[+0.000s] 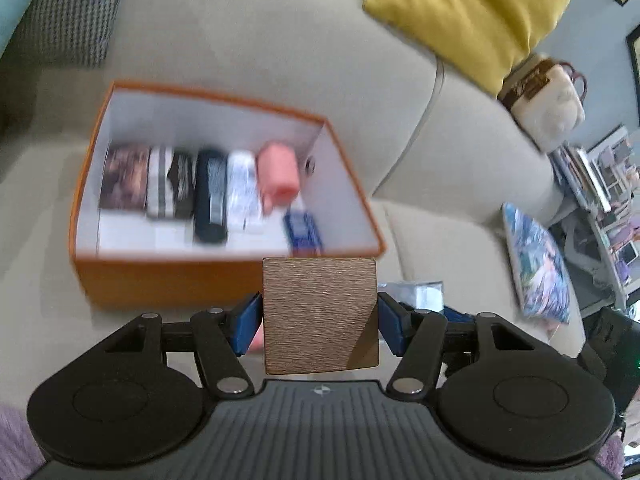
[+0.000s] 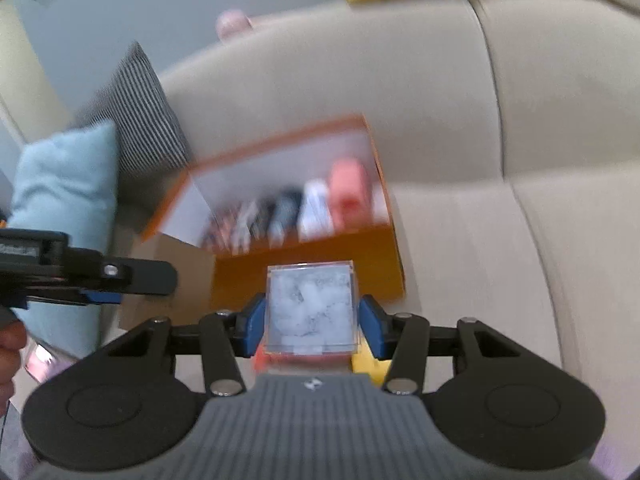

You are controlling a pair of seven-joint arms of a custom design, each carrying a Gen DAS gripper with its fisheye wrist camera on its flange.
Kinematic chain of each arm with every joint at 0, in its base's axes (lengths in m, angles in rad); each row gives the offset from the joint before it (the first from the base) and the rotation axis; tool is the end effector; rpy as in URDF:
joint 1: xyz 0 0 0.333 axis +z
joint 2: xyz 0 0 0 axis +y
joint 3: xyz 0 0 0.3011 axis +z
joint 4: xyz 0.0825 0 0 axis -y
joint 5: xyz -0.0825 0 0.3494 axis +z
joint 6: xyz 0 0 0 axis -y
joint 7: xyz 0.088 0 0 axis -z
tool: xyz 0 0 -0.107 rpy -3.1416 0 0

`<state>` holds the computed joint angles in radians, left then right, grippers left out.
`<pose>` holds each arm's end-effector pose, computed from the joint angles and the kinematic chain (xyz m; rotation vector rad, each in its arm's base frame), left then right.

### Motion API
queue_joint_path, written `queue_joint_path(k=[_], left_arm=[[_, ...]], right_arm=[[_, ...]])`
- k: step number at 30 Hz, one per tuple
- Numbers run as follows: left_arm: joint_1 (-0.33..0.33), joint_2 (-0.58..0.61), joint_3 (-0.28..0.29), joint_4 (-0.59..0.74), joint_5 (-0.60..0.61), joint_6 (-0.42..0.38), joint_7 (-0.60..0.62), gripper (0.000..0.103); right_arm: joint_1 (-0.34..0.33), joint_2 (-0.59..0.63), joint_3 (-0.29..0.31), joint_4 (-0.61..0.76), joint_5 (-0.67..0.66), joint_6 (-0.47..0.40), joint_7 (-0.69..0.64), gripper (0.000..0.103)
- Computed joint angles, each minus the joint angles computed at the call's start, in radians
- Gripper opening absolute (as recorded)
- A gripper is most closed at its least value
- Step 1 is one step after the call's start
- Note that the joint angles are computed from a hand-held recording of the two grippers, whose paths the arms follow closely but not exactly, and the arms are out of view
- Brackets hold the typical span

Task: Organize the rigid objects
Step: 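Carry the cork block and clear cube over the orange box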

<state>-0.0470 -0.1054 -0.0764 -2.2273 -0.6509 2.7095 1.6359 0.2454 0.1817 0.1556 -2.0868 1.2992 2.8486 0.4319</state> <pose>0.5186 -0.0439 0.4821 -2.3394 1.6806 -1.0537 0.5397 0.1700 0.3816 -1.8922 1.3137 -0.1611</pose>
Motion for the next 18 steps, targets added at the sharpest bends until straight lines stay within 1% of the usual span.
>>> queue_joint_path(k=[3,5,7,11,14,18], left_arm=[[0.02,0.097,0.0,0.119,0.056,-0.017,-0.018,0.07],[0.044,0.174,-0.005,0.205,0.036,-0.062,-0.012,0.07],[0.07,0.241,-0.016,0.271,0.031,-0.107,-0.026,0.07],[0.094,0.375,-0.039,0.391,0.131,-0.16,-0.109,0.07],[0.114,0.457,-0.06,0.469,0.172,-0.201,-0.138,0.07],[0.104,0.551,-0.061,0.571,0.275,-0.26,-0.211,0.07]], right_arm=[[0.008,0.069,-0.012,0.118,-0.133,-0.01,0.121,0.051],[0.006,0.129,-0.011,0.199,-0.224,-0.014,0.211,0.051],[0.0,0.176,-0.002,0.261,-0.276,-0.005,0.265,0.051],[-0.001,0.26,-0.001,0.351,-0.397,0.018,0.368,0.051],[0.024,0.337,-0.032,0.429,-0.531,0.026,0.468,0.051],[0.006,0.4,-0.012,0.484,-0.613,0.054,0.516,0.051]])
